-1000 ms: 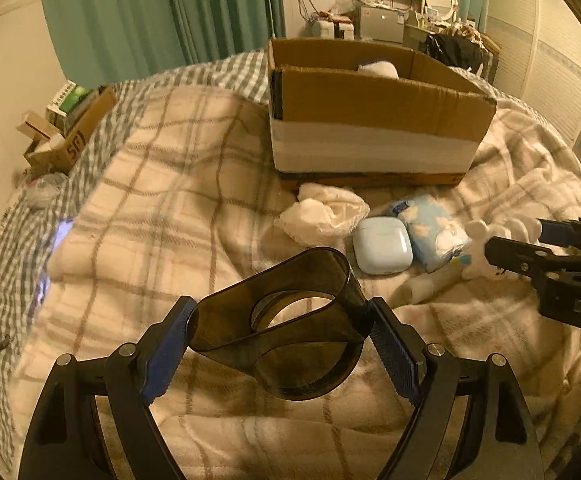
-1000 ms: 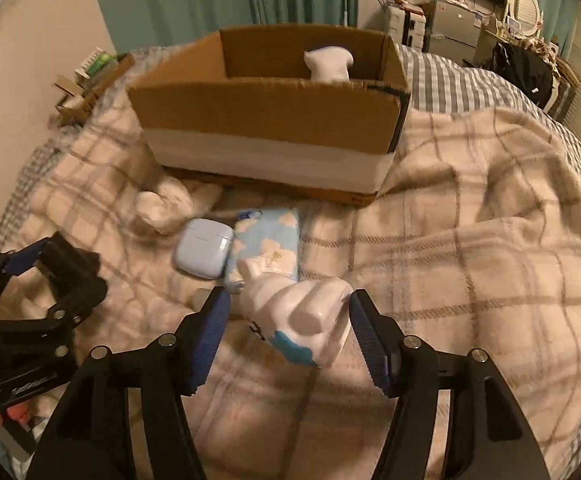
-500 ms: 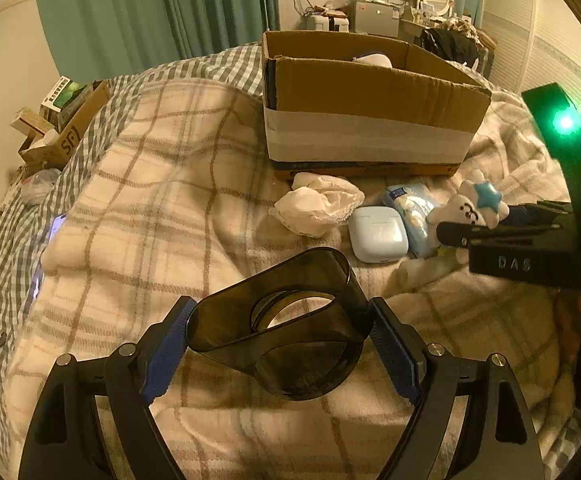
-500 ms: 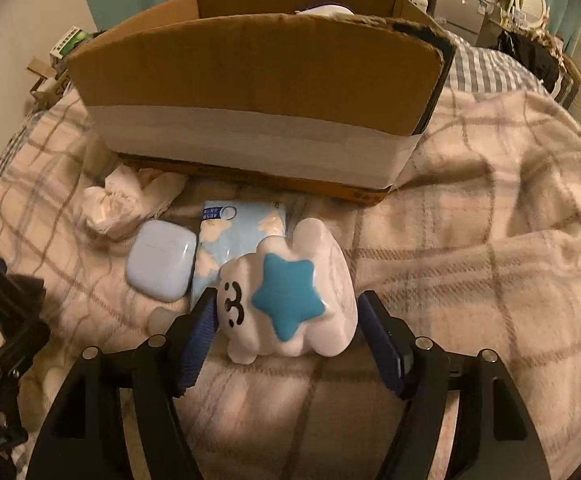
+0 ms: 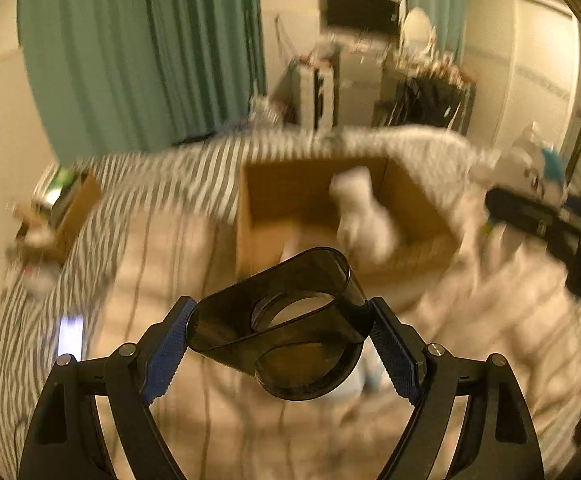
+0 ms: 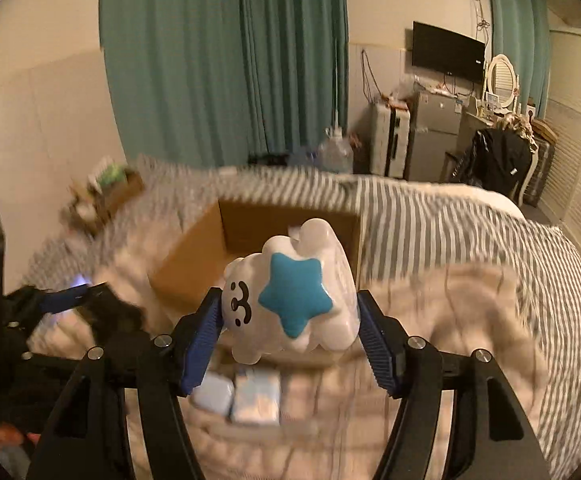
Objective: Organize objects
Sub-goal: 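Lower cloud toy and eye mask into the box and open both grippers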
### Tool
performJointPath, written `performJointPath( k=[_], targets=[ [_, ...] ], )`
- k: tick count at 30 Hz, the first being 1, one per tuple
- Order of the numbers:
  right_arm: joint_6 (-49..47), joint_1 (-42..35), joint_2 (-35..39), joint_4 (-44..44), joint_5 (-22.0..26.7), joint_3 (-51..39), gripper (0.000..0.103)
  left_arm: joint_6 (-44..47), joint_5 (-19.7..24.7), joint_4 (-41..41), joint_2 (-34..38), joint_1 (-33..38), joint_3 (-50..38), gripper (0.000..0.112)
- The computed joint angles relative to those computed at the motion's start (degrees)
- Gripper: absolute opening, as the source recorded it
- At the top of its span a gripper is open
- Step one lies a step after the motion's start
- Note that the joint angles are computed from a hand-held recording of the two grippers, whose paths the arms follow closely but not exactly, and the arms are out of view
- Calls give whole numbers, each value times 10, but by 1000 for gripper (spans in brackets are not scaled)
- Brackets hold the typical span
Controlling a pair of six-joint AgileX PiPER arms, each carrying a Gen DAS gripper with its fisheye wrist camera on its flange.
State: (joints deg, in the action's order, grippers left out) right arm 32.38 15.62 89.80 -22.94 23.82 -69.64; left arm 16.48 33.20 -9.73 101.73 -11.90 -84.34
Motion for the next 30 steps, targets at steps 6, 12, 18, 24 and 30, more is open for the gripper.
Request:
performJointPath(
  k=[6, 12, 18, 24, 30],
  targets=[
    [-77, -36, 64, 61, 27, -115, 65, -40, 58, 20, 104, -21, -199, 87],
    [-150, -70, 149, 138, 7, -172, 65, -99, 78, 112, 215, -40, -302, 87],
    [-196, -80, 198, 183, -47, -166, 66, -83, 52, 81, 259, -32, -303, 88],
    [-263, -79, 179, 254, -57, -153, 86, -85, 56, 72, 237, -37, -288, 103],
    [-88, -47, 67, 64, -34, -89, 87, -76, 40, 65, 132, -32, -203, 103]
  ],
)
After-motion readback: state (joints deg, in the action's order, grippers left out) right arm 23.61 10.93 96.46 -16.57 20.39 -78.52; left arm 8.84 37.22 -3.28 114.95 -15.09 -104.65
